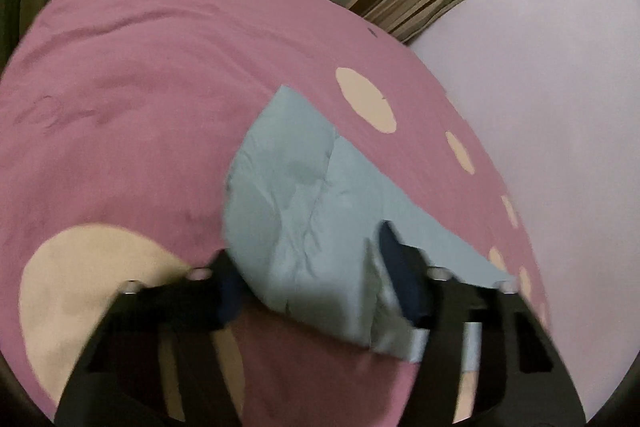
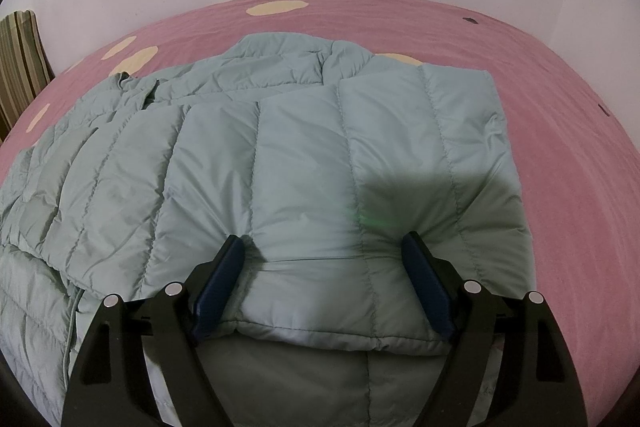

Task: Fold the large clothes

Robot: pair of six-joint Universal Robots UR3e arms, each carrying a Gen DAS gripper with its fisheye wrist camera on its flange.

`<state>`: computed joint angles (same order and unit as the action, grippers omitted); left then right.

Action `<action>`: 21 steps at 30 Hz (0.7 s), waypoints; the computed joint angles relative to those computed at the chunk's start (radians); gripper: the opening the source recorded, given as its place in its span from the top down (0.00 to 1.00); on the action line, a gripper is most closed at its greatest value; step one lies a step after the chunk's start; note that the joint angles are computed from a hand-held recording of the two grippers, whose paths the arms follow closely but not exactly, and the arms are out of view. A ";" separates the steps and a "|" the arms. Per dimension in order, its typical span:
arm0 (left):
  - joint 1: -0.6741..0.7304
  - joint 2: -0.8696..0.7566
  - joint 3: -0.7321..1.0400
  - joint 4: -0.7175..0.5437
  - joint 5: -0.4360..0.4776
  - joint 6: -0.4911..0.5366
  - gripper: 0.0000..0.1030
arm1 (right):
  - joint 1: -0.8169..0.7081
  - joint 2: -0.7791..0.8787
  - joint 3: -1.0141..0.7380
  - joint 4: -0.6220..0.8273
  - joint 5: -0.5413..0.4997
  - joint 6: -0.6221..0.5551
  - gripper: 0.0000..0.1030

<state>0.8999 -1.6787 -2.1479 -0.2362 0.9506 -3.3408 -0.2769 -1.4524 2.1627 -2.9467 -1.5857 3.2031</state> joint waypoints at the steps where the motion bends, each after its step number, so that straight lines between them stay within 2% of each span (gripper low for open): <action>1: 0.006 -0.016 0.012 -0.007 -0.005 -0.001 0.68 | 0.000 0.000 0.001 -0.002 0.000 0.000 0.22; 2: 0.005 -0.026 0.023 -0.012 0.006 -0.004 0.79 | 0.000 0.000 0.001 -0.002 0.000 0.000 0.22; 5: 0.000 -0.023 0.039 -0.028 0.025 0.006 0.91 | 0.000 0.001 0.001 -0.003 -0.001 0.000 0.22; 12: -0.167 0.063 0.109 -0.016 0.122 -0.005 0.94 | -0.004 0.002 -0.001 -0.004 0.004 0.000 0.22; 16: -0.358 0.060 0.225 -0.032 0.151 -0.044 0.94 | -0.006 0.002 -0.002 -0.004 0.010 0.003 0.22; 21: -0.668 -0.061 0.450 -0.065 0.225 -0.078 0.94 | -0.014 0.002 0.003 -0.013 0.020 0.006 0.22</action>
